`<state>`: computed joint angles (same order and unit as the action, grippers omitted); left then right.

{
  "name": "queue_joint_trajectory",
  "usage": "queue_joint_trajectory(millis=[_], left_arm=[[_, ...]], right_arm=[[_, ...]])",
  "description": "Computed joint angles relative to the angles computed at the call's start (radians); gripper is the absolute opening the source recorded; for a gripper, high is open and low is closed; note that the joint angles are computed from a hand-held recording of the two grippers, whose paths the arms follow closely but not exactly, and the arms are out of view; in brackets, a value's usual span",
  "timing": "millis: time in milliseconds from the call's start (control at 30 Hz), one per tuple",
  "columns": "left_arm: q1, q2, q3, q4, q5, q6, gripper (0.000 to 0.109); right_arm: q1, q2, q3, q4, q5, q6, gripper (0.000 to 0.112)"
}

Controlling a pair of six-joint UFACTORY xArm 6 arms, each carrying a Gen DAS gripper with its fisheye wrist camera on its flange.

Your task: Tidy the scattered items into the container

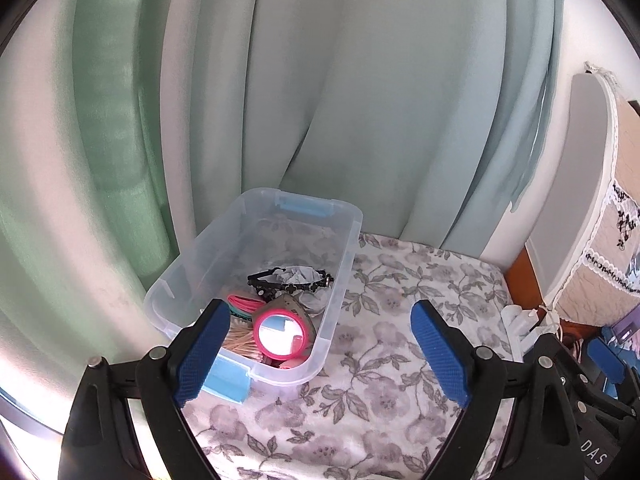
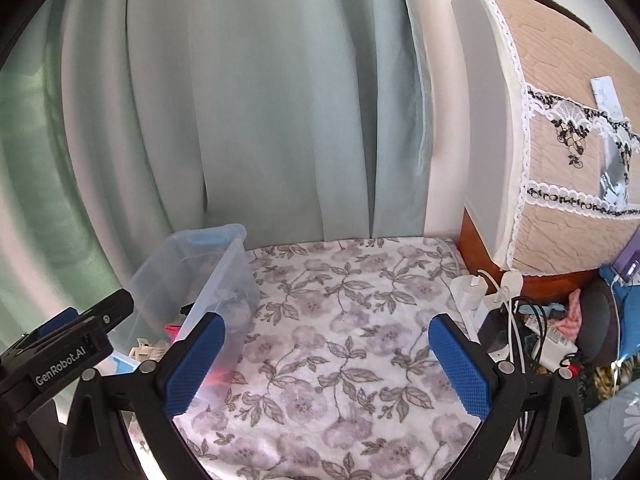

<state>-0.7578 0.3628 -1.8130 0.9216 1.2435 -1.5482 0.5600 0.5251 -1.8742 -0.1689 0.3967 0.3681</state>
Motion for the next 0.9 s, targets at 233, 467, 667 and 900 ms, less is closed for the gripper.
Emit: queue_joint_trajectory(millis=[233, 467, 667, 900], left_arm=[[-0.005, 0.076, -0.102, -0.053, 0.061, 0.109, 0.092], [0.010, 0.085, -0.093, -0.111, 0.042, 0.131, 0.092], [0.024, 0.092, -0.090, -0.151, 0.031, 0.148, 0.092], [0.042, 0.099, -0.080, -0.204, 0.005, 0.160, 0.092]], right_arm=[[0.002, 0.001, -0.003, 0.028, 0.061, -0.019, 0.103], [0.010, 0.037, -0.053, 0.063, 0.152, -0.060, 0.103], [0.013, 0.076, -0.108, 0.067, 0.219, -0.060, 0.103], [0.014, 0.112, -0.157, 0.070, 0.278, -0.058, 0.103]])
